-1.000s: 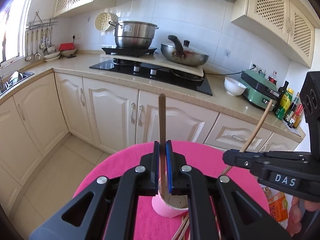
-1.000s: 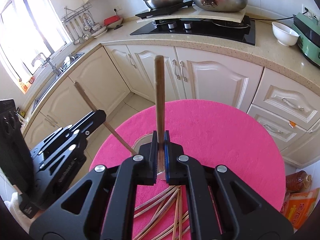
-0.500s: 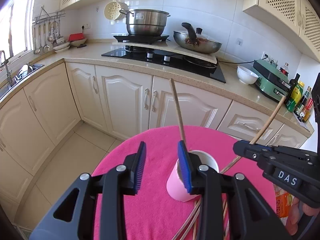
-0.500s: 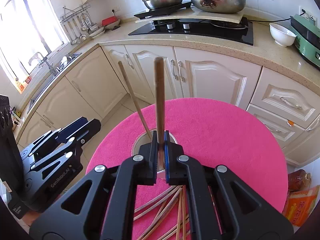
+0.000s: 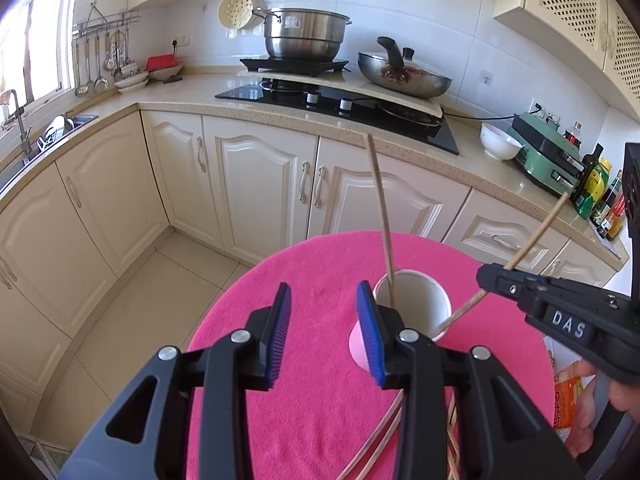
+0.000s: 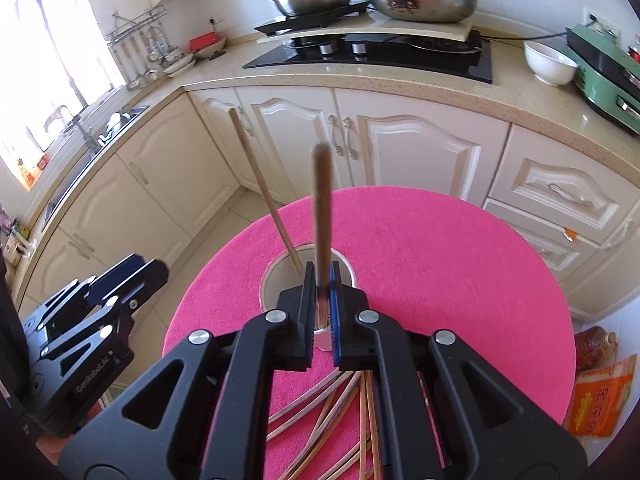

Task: Organize utensils
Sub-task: 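Open the left tool to drop its chopstick into the cup while the right tool releases its own, then lower the left tool onto another chopstick while the right tool grasps one too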

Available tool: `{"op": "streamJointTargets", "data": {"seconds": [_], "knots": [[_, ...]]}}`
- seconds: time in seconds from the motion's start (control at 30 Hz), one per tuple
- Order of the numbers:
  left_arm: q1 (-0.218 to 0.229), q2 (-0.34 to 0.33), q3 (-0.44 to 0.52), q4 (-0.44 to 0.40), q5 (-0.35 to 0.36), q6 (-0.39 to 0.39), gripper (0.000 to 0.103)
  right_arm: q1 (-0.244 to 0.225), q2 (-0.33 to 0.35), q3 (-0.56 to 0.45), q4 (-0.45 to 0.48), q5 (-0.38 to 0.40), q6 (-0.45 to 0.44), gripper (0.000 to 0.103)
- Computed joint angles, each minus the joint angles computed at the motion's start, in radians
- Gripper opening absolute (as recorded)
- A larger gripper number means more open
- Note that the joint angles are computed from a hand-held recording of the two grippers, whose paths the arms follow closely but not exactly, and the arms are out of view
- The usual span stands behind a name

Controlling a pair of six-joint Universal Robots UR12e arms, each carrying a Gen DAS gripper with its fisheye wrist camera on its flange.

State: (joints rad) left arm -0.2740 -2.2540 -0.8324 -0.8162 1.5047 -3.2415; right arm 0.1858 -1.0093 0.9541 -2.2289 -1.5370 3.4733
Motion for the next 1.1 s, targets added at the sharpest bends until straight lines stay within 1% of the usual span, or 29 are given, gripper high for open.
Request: {"op": "streamJointTargets", "data": {"seconds": [0.03,0.07,0.1,0.13,0.27,0.4,0.47,0.57,0.63,0.7,0.8,0.9,0.97,1.1], "knots": [[0.001,0.003,-0.005,0.001,-0.001,0.000,0.034,0.001,-0.003,0.004,-0.005,-0.007,0.009,0.024],[0.003,0.009,-0.015,0.005,-0.007,0.000,0.034,0.003,-0.007,0.011,-0.018,-0.014,0.013,0.046],[0.004,0.012,-0.020,0.005,-0.012,-0.001,0.034,0.004,-0.013,0.022,-0.039,-0.018,0.015,0.055],[0.005,0.015,-0.024,0.004,-0.016,-0.002,0.034,0.005,-0.017,0.029,-0.053,-0.024,0.012,0.057],[0.007,0.026,-0.041,-0.009,-0.027,0.002,0.034,0.007,-0.032,0.045,-0.066,-0.043,0.008,0.057],[0.007,0.035,-0.058,-0.031,-0.058,0.018,0.034,0.005,-0.060,0.082,-0.065,-0.064,0.009,0.057],[0.008,0.036,-0.058,-0.065,-0.082,0.042,0.034,0.004,-0.076,0.107,-0.061,-0.075,0.005,0.057],[0.006,0.025,-0.039,-0.162,-0.110,0.087,0.034,-0.002,-0.101,0.152,-0.036,-0.080,0.009,0.057],[0.002,0.005,-0.006,-0.267,-0.137,0.119,0.034,-0.009,-0.116,0.182,-0.008,-0.066,0.017,0.056],[-0.006,-0.016,0.028,-0.362,-0.139,0.153,0.034,-0.014,-0.130,0.213,0.025,-0.056,0.024,0.056],[-0.020,-0.046,0.069,-0.463,-0.134,0.211,0.034,-0.022,-0.144,0.248,0.065,-0.032,0.031,0.054],[-0.033,-0.064,0.079,-0.527,-0.122,0.264,0.034,-0.029,-0.152,0.276,0.104,-0.004,0.031,0.049],[-0.041,-0.084,0.104,-0.572,-0.108,0.287,0.034,-0.034,-0.155,0.289,0.125,0.010,0.028,0.047],[-0.047,-0.110,0.133,-0.614,-0.099,0.299,0.034,-0.044,-0.160,0.312,0.143,0.043,0.036,0.044]]}}
